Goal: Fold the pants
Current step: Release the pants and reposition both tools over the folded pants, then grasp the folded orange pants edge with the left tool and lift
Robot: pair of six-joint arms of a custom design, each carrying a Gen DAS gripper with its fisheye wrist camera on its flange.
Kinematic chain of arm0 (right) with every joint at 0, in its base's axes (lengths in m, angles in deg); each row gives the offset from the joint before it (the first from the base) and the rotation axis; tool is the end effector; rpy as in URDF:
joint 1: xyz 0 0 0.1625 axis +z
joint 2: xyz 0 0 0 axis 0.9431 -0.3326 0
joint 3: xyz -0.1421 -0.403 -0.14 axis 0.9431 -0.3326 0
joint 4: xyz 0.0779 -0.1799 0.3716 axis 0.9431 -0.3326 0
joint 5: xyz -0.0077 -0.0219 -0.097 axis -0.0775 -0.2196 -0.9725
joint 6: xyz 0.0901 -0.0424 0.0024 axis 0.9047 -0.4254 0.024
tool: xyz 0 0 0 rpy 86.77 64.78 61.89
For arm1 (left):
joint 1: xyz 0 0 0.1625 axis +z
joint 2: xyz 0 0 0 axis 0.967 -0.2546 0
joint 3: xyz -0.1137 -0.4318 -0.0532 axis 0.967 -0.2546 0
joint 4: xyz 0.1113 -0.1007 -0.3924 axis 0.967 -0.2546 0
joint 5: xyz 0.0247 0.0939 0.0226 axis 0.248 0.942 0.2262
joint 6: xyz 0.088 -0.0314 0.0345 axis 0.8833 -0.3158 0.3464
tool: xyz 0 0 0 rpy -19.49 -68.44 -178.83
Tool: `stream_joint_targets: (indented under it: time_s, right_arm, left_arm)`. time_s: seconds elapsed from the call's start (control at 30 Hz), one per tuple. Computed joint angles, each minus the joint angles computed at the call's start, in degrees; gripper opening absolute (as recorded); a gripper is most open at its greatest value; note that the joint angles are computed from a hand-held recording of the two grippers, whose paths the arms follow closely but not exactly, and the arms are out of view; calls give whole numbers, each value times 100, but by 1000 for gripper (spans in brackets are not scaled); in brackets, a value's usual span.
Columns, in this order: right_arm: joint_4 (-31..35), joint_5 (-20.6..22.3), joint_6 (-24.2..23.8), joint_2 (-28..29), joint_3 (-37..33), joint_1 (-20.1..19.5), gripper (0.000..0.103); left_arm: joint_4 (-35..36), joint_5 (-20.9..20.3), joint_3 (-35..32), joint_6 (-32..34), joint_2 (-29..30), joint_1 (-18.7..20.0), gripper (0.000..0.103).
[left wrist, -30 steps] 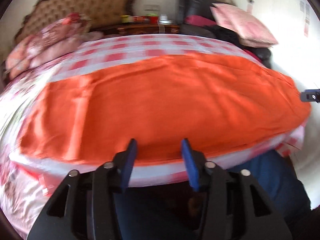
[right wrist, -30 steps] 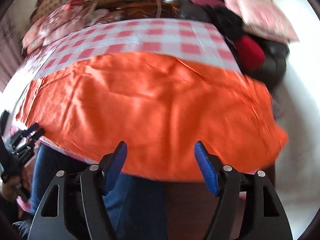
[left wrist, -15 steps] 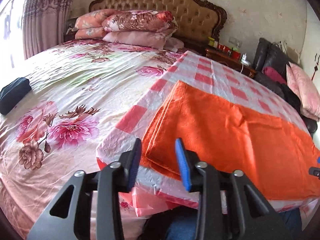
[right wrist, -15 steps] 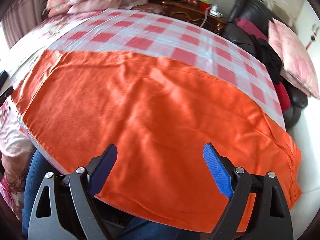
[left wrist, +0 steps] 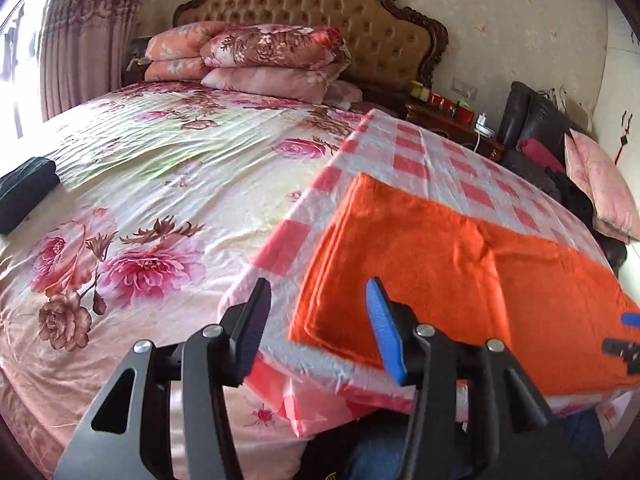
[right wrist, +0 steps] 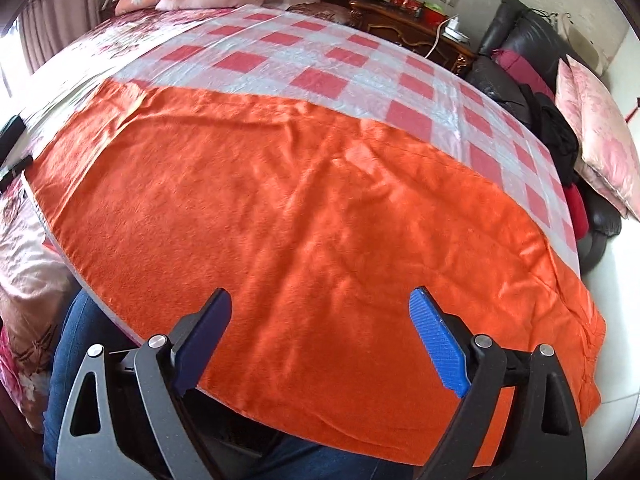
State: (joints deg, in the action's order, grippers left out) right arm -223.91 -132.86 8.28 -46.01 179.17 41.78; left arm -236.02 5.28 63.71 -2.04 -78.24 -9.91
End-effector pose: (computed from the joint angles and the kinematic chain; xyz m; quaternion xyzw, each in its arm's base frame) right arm 0.3291 -0.6069 -0.0391 0.4761 -0.8128 0.0587 0.3304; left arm 0.0478 -0.4451 0.2960 -0.1897 0.7322 -0.5183 0.3992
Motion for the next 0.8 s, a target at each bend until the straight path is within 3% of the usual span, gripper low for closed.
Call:
stream_joint_targets:
  time_s: [0.07,0.13,0.23,0.3,0.4,0.5,0.67,0.8]
  right_arm:
    - [19,-14,-31,12,31,2,87]
    - [-8,-37,-78,19,70,0,88]
    - [-49,-93,-92,27,87,-22,88]
    - [-76,-144,-71,56,62,-49,88]
    - [-164,-57,-95,96,34,-89,88]
    - [-402,-6,-237,173,6,-84,88]
    - [-118,472,-150,285,-129,-53,88]
    - [-41,623,-272,523,-321,108,88]
  left_arm:
    - [311,-75,-84,132,-58,91,49]
    - [1104,-154,-158,-16,-157,206,47]
    - [1517,-23,-232,372,-39,186,25]
    - [1910,-56,-272,273,-98,187,12]
    - [2010,-136,-339,450,-169,268,10]
    - [1654,-506,-320,680,-335,446,10]
    - [1329,-413,-449,1076,-455,706,10]
    - [1201,-762,-420,837,-779,1011,10]
